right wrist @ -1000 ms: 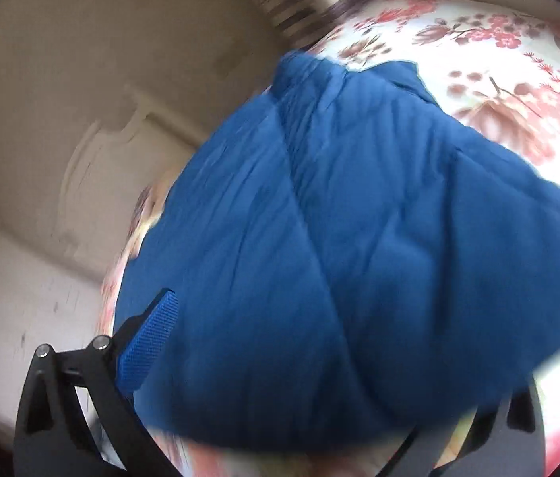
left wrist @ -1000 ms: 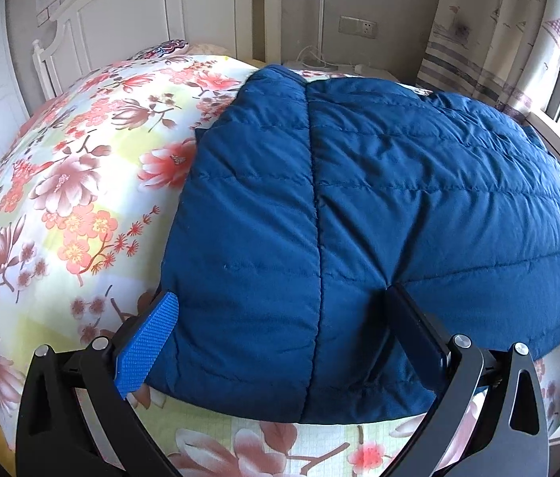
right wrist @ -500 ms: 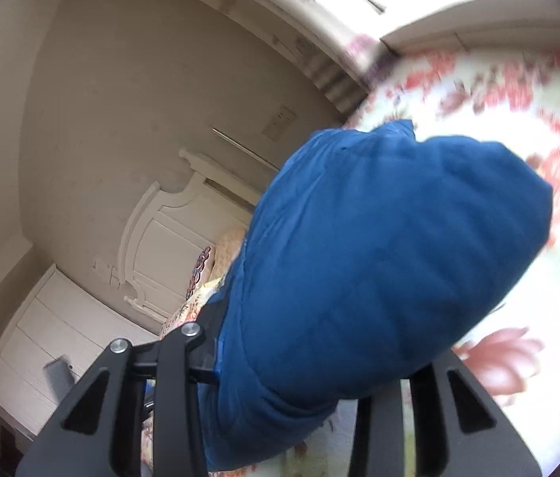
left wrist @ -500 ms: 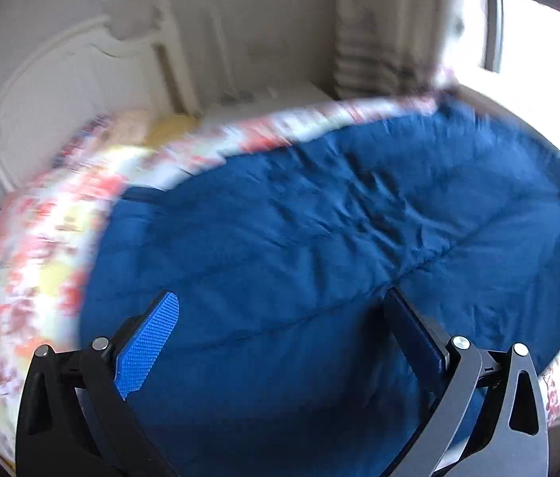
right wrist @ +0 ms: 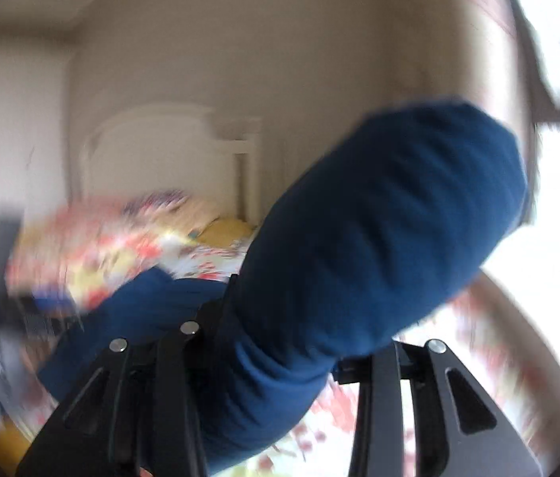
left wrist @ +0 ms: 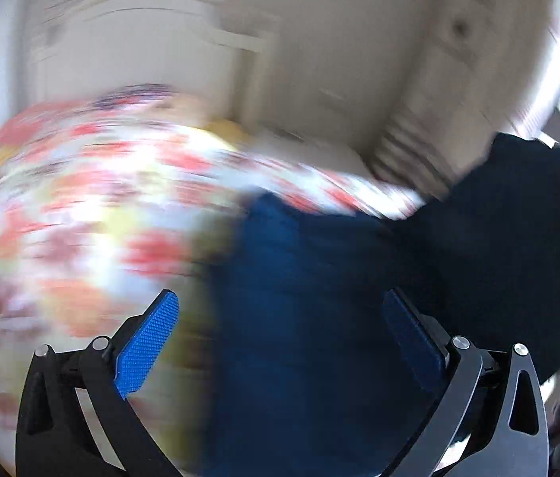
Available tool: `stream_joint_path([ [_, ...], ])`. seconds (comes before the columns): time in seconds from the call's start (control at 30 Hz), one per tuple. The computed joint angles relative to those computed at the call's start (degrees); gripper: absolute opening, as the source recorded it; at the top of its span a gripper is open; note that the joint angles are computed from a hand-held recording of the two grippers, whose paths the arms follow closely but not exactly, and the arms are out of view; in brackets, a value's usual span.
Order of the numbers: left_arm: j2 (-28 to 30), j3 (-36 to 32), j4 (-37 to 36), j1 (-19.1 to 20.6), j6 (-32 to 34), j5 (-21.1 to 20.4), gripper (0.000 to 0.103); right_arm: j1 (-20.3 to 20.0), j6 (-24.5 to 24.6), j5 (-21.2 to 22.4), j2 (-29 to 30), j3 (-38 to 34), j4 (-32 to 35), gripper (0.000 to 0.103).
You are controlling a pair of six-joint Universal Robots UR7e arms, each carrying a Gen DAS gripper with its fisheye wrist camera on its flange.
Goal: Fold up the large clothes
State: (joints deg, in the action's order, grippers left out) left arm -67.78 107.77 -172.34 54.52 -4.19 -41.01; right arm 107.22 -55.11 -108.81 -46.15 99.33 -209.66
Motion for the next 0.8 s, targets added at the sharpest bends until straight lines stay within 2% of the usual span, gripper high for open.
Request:
stream_joint_path([
  [0.1, -5.40, 2.48, -3.84, 0.64, -0.18, 5.73, 0.099, 4.77, -15.57, -5.44, 8.03, -4.25, 0.07, 0.039],
  [0.17, -7.82, 3.81, -4.35, 0.70, -0.62, 7.90, 0.099, 6.53, -27.56, -10.87, 14.54, -7.84, 3.28, 0.049],
  [0.2, -8.91, 5.11, -4.43, 0.32, -1.48, 9.02, 0.099, 7.07, -33.56, -14.14, 18.27, -9.12, 2.84, 0.052],
  [0.23, -9.92, 5.86, -3.51, 0.48, -2.38, 9.14, 0.099, 7.17, -39.56, -15.88, 22.00, -9.62, 0.00, 0.064],
  [0.27, -10.77, 6.27, -2.23, 0.56, -2.89, 9.00, 0.099, 7.10, -45.55, -15.22, 24.67, -10.09, -5.24, 0.064],
  [0.3, -10.97, 6.27, -0.94, 0.67, -2.83, 8.69, 0.099, 6.76, -49.14, -13.51, 26.20, -10.07, -8.85, 0.064],
  [0.33, -10.78, 5.88, 0.02, 0.81, -1.76, 7.88, 0.099, 6.24, -50.34, -12.67, 26.11, -9.77, -10.05, 0.063],
  [0.37, -10.81, 5.75, 0.95, 0.56, -0.98, 7.13, 0.099, 5.95, -49.13, -12.38, 25.15, -9.36, -8.85, 0.064],
  [0.4, -10.06, 4.87, 1.63, 0.37, 0.37, 5.79, 0.099, 5.83, -45.94, -11.93, 23.96, -8.79, -6.83, 0.067],
  [0.47, -7.69, 2.37, 1.88, -0.06, 4.16, 2.89, 0.099, 5.16, -45.38, -10.49, 22.92, -7.68, -7.25, 0.073],
  [0.53, -4.03, -2.13, 3.56, -0.50, 9.61, -0.89, 0.099, 5.11, -42.39, -9.85, 20.01, -5.01, -3.58, 0.075],
  [0.6, -1.06, -6.87, 9.00, 0.14, 10.60, -3.99, 0.099, 4.83, -33.06, -6.56, 13.52, -0.66, 5.94, 0.080],
  [0.63, 0.16, -8.65, 10.59, 0.34, 10.31, -3.77, 0.099, 4.12, -27.56, -2.79, 9.82, 1.42, 10.15, 0.080],
  [0.67, 1.68, -10.24, 10.55, 0.40, 10.28, -3.44, 0.099, 3.79, -24.46, -1.27, 8.19, 2.01, 11.98, 0.080],
  [0.7, 2.02, -10.52, 10.13, 0.55, 10.19, -4.30, 0.099, 3.54, -23.53, -0.41, 7.57, 2.05, 11.42, 0.080],
  [0.73, 2.18, -10.84, 10.15, 0.97, 9.38, -6.31, 0.099, 3.40, -24.65, -0.41, 7.69, 1.90, 9.35, 0.080],
  [0.8, 2.13, -10.70, 9.96, 1.33, 8.18, -7.62, 0.099, 3.36, -25.65, -0.83, 7.92, 1.50, 9.71, 0.081],
])
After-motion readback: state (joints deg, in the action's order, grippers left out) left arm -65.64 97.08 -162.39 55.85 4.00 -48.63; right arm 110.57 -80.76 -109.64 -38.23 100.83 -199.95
